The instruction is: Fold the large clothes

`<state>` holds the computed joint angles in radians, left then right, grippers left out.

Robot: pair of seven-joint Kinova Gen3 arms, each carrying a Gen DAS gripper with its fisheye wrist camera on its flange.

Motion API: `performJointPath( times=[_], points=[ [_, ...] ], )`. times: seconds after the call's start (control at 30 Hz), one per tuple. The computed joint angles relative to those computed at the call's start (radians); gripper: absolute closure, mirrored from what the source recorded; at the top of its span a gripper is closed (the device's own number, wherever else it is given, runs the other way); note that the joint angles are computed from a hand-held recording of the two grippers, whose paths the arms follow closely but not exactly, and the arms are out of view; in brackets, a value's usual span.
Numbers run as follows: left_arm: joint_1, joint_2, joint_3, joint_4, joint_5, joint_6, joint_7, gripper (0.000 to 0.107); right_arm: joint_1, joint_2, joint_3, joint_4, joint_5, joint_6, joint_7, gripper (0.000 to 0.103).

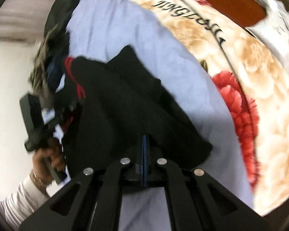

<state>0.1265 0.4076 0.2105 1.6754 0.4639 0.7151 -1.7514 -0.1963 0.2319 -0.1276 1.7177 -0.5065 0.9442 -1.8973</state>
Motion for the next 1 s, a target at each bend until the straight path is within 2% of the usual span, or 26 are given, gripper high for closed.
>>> performJointPath(
  times=[0.1, 0.17, 0.27, 0.37, 0.43, 0.47, 0.53, 0.57, 0.6, 0.67, 0.73, 0.8, 0.87, 0.9, 0.93, 1.0],
  points=[
    [-0.042, 0.058, 0.019, -0.042, 0.006, 0.04, -0.093, 0.103, -0.013, 0.067, -0.012, 0.015, 0.004, -0.08, -0.044, 0.103],
    [-0.047, 0.095, 0.02, -0.077, 0.007, 0.058, -0.116, 0.103, -0.015, 0.093, -0.023, 0.027, 0.001, -0.129, -0.053, 0.103],
    [-0.039, 0.147, 0.02, -0.128, -0.011, 0.089, -0.142, 0.103, -0.03, 0.097, 0.008, 0.044, -0.036, -0.155, -0.019, 0.103],
    [-0.036, 0.144, 0.013, -0.153, -0.018, 0.135, -0.129, 0.103, 0.035, 0.06, -0.022, 0.11, -0.152, -0.197, 0.052, 0.103],
    [-0.047, 0.116, 0.019, -0.161, -0.012, 0.18, -0.139, 0.104, 0.076, -0.014, -0.029, 0.16, -0.224, -0.214, 0.08, 0.103],
    [-0.056, 0.102, 0.023, -0.163, -0.002, 0.197, -0.153, 0.104, 0.083, -0.061, -0.026, 0.181, -0.239, -0.216, 0.086, 0.097],
    [-0.079, 0.063, 0.024, -0.155, 0.026, 0.223, -0.179, 0.102, 0.12, -0.153, -0.051, 0.193, -0.224, -0.19, 0.053, 0.072],
    [-0.095, 0.04, 0.021, -0.14, 0.05, 0.229, -0.193, 0.098, 0.128, -0.186, -0.061, 0.193, -0.199, -0.186, 0.033, 0.054],
    [-0.121, 0.014, 0.02, -0.122, 0.083, 0.241, -0.213, 0.088, 0.117, -0.226, -0.06, 0.211, -0.186, -0.195, 0.014, 0.05],
    [-0.175, -0.05, -0.003, -0.075, 0.146, 0.273, -0.241, 0.073, 0.063, -0.259, -0.012, 0.229, -0.164, -0.179, -0.013, 0.049],
    [-0.2, -0.1, -0.042, -0.032, 0.172, 0.282, -0.246, 0.048, 0.019, -0.26, 0.009, 0.237, -0.124, -0.159, -0.084, 0.047],
    [-0.218, -0.138, -0.081, 0.013, 0.183, 0.274, -0.241, 0.041, 0.004, -0.265, 0.014, 0.265, -0.111, -0.165, -0.138, 0.044],
    [-0.24, -0.142, -0.11, 0.053, 0.207, 0.262, -0.24, 0.041, -0.013, -0.26, 0.01, 0.293, -0.088, -0.192, -0.179, 0.044],
    [-0.253, -0.139, -0.118, 0.077, 0.225, 0.251, -0.249, 0.041, -0.022, -0.259, 0.006, 0.305, -0.086, -0.212, -0.187, 0.041],
    [-0.262, -0.135, -0.122, 0.094, 0.24, 0.24, -0.263, 0.036, -0.029, -0.253, 0.006, 0.322, -0.091, -0.233, -0.186, 0.039],
    [-0.251, -0.116, -0.132, 0.124, 0.234, 0.183, -0.256, 0.032, -0.037, -0.249, 0.008, 0.366, -0.142, -0.283, -0.162, 0.031]
  ],
)
